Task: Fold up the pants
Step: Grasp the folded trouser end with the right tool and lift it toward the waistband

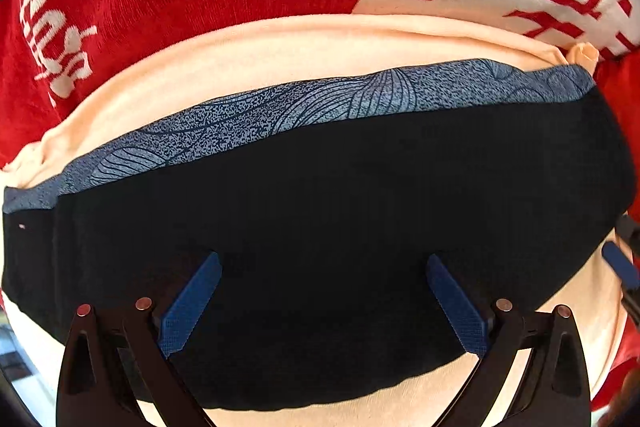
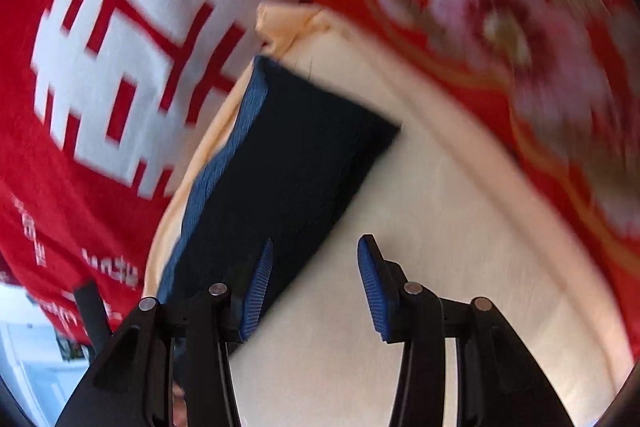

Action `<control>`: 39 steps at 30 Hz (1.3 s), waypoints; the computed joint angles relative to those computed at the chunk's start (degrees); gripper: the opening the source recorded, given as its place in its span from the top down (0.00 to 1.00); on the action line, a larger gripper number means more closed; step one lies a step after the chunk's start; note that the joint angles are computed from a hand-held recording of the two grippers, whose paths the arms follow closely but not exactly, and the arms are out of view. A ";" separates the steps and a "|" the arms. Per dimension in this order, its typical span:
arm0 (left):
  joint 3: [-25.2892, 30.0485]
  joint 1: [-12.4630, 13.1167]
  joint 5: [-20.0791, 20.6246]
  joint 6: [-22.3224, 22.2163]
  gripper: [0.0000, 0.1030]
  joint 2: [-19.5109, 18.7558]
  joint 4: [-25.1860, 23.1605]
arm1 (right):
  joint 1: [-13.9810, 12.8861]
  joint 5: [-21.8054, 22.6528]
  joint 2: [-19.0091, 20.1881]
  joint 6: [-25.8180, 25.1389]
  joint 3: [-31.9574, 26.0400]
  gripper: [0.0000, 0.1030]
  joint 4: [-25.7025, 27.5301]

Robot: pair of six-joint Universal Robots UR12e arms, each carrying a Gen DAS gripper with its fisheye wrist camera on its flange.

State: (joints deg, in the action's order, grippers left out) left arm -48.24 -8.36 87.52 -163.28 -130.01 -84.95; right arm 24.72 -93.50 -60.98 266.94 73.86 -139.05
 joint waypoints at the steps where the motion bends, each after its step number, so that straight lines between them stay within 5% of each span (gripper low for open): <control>1: 0.00 -0.22 0.25 -0.01 0.00 -0.01 0.20 | -0.33 0.07 0.11 -0.02 -0.30 0.87 0.86; 2: -0.45 -0.36 0.49 0.26 0.00 0.21 0.78 | -0.54 -0.19 0.31 -1.08 -1.06 0.95 2.13; 7: -0.46 -1.41 1.42 0.43 0.00 0.04 1.88 | -0.47 -1.52 1.58 -9.21 -5.19 0.94 10.15; 10: -1.48 -1.21 0.59 -0.08 0.00 0.67 1.76 | -0.50 -1.62 0.69 -6.18 -4.14 0.63 12.57; 13: -2.55 -1.14 0.11 -0.07 0.00 0.99 2.70 | -0.30 0.21 -0.51 -6.49 -1.31 0.60 5.41; 19: -1.80 0.06 -0.08 0.21 0.00 0.02 2.41 | -0.10 5.31 -1.07 0.77 4.15 0.60 -7.44; 34: -7.97 1.24 -2.56 1.96 0.00 3.34 7.32 | -0.02 -3.94 3.08 2.80 3.42 0.52 -20.73; 36: -7.30 1.45 -3.15 1.70 0.00 3.13 6.01 | -0.60 -1.78 3.12 4.39 3.21 0.57 -20.65; 37: -6.70 1.55 -3.38 1.56 0.04 2.95 4.97 | -0.86 -0.63 2.93 4.90 3.16 0.76 -19.74; 39: -5.98 1.81 -4.12 1.59 0.24 3.04 4.26 | -1.17 1.22 2.58 4.85 3.36 0.86 -20.02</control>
State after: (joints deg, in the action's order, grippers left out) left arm -54.22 -6.55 83.40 -161.69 -126.97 -80.68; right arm 23.55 -92.28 -58.41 271.79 77.22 -159.07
